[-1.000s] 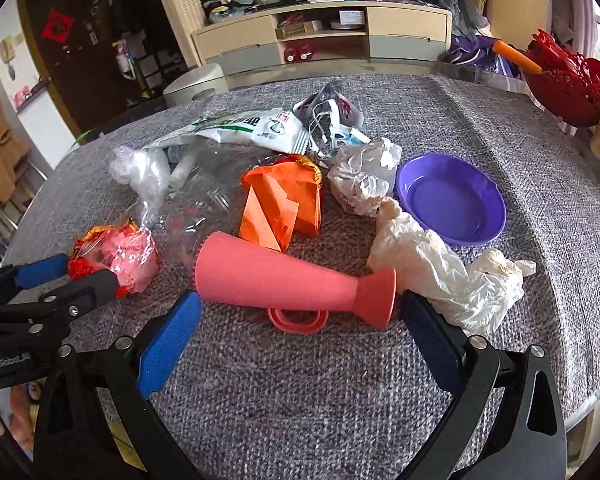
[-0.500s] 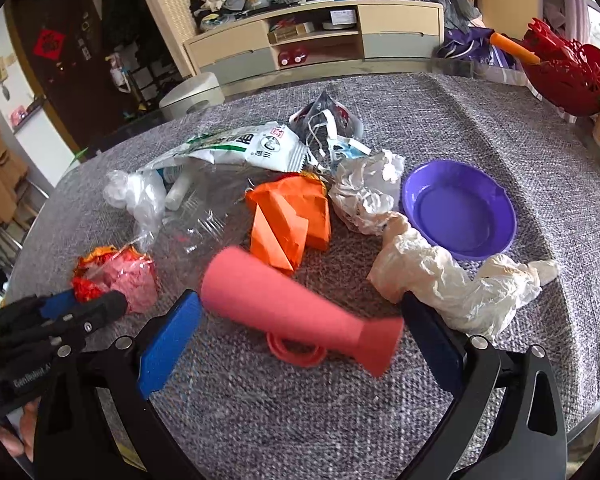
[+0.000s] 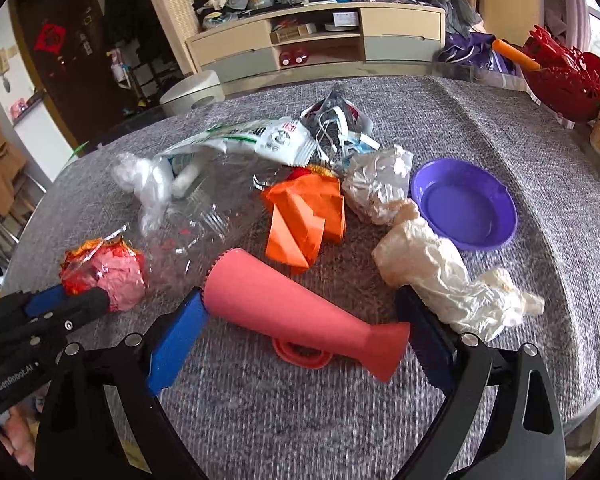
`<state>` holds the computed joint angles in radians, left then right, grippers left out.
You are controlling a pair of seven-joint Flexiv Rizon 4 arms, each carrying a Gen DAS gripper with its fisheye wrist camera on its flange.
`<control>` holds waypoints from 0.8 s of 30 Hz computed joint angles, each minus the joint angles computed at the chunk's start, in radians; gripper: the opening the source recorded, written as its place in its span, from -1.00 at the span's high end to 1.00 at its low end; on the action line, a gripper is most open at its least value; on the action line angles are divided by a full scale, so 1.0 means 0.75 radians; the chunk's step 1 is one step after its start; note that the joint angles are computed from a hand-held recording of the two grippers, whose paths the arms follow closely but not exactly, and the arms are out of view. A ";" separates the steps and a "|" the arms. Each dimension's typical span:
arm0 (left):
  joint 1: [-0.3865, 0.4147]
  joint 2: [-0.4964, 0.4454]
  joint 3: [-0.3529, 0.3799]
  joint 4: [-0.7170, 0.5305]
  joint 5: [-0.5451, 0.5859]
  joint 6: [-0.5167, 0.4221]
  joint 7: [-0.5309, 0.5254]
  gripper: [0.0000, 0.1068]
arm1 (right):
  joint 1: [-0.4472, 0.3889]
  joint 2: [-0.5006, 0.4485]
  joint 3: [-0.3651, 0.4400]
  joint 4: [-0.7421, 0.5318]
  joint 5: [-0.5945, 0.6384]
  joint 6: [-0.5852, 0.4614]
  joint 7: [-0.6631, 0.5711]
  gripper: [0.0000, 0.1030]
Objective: Collect trash
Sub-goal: 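Close the left gripper on the red-orange wrapper while the right gripper grasps the pink horn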
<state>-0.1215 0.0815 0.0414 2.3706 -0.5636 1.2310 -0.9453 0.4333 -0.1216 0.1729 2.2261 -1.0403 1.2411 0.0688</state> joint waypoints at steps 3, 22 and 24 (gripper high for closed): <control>-0.006 0.037 0.008 0.028 0.003 -0.008 0.006 0.28 | 0.003 0.022 0.015 0.022 0.010 0.011 0.000 -0.83; 0.015 0.245 0.100 0.226 0.150 -0.052 -0.086 0.16 | 0.020 0.148 0.109 0.148 0.086 0.001 -0.002 -0.83; 0.009 0.251 0.103 0.233 0.135 -0.044 -0.071 0.16 | 0.020 0.160 0.116 0.158 0.087 -0.007 0.001 -0.83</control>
